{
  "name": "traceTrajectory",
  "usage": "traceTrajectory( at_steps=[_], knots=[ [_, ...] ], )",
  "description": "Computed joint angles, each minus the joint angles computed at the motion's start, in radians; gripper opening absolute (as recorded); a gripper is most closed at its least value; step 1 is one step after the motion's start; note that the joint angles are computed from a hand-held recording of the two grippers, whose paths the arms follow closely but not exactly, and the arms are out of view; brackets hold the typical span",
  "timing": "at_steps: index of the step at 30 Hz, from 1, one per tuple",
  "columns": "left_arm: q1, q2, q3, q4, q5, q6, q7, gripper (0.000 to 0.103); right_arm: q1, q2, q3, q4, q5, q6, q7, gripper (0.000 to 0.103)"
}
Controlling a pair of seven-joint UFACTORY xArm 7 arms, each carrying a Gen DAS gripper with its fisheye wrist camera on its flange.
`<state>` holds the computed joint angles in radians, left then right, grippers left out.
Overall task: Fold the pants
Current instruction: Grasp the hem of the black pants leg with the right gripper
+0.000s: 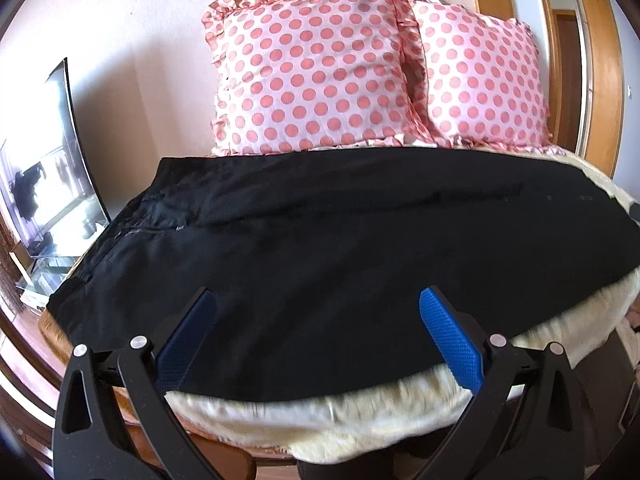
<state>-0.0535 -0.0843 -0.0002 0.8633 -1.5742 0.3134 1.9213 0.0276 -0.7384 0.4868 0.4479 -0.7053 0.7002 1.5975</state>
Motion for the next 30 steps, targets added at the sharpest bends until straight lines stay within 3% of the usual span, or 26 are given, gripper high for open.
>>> traceTrajectory(
  at_steps=[5, 10, 13, 17, 25, 28, 30],
  knots=[
    [0.0, 0.074, -0.009, 0.095, 0.107, 0.016, -0.182, 0.101, -0.165, 0.18, -0.12, 0.136, -0.074, -0.023, -0.073, 0.102],
    [-0.003, 0.123, -0.032, 0.151, 0.099, -0.001, -0.191, 0.101, -0.257, 0.491, -0.239, 0.374, -0.132, 0.026, -0.072, 0.102],
    [-0.005, 0.161, -0.047, 0.189, 0.108, -0.018, -0.208, 0.101, -0.265, 0.649, -0.317, 0.505, -0.091, 0.05, -0.066, 0.099],
    [-0.001, 0.205, -0.066, 0.233, 0.103, -0.042, -0.211, 0.101, -0.259, 0.82, -0.408, 0.65, 0.008, 0.097, -0.081, 0.081],
    [0.017, 0.276, -0.097, 0.291, 0.143, -0.067, -0.251, 0.101, -0.173, 1.029, -0.517, 0.867, 0.083, 0.259, -0.133, 0.08],
    [0.027, 0.29, -0.107, 0.295, 0.182, -0.068, -0.29, 0.101, -0.135, 1.073, -0.546, 0.914, 0.118, 0.32, -0.156, 0.076],
    [0.037, 0.292, -0.116, 0.296, 0.19, -0.068, -0.295, 0.101, -0.108, 1.06, -0.569, 0.89, 0.121, 0.31, -0.143, 0.075]
  ],
)
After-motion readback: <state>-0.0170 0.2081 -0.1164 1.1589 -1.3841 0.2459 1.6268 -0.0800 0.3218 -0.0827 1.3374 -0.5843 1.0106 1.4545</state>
